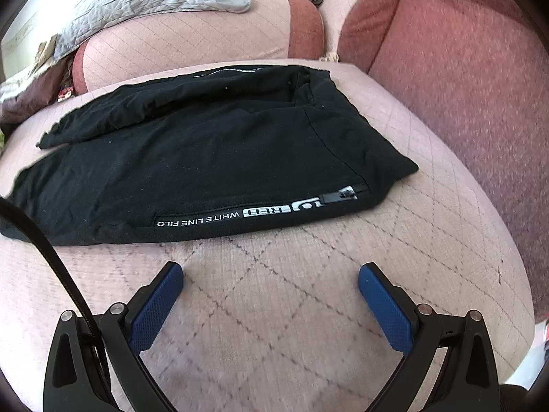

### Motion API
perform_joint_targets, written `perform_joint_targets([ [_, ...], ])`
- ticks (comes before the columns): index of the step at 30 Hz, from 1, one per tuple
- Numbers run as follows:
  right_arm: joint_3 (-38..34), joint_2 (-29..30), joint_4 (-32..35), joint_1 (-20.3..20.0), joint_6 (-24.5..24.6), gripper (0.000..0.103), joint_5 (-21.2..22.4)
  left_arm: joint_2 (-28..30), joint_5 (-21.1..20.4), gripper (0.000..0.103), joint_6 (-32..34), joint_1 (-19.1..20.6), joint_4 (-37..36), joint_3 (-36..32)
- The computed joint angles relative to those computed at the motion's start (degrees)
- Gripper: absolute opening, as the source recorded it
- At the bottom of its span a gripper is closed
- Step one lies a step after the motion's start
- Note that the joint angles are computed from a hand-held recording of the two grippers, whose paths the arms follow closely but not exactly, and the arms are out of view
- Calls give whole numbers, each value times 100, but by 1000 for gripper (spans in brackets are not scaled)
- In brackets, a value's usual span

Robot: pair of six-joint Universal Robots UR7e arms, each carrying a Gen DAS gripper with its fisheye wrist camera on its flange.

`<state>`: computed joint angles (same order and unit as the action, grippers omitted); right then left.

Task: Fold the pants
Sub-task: 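Grasp the waistband of the black sweatpants with both grippers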

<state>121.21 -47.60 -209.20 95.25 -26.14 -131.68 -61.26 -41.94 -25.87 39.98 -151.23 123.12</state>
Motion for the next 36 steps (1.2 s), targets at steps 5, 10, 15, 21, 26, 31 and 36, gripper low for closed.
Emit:
perform_joint_targets([
  [5,216,-829,335,233,207,98,643,-509,631,94,19,418,54,-217],
  [10,-778,-1087,2052,151,-12,103,1078,-263,638,94,498,1384,144,-1239],
  [15,-2745,-485,3938,-285,339,101,1307,547,166,94,810,2346,411,-2724],
  [21,-5257,757,5302,-548,733,101,1367,1502,-309,94,1010,3040,697,-4196],
  [26,-7107,1901,6504,-453,-77,100,1007,2062,-678,94,1385,3239,921,-5016],
  [31,-8342,2697,7383,-499,-668,100,648,2466,-510,99,2124,3219,1055,-5520],
  [36,-8413,2769,7489,-582,-760,99,852,2598,-411,45,2872,3057,853,-5507],
])
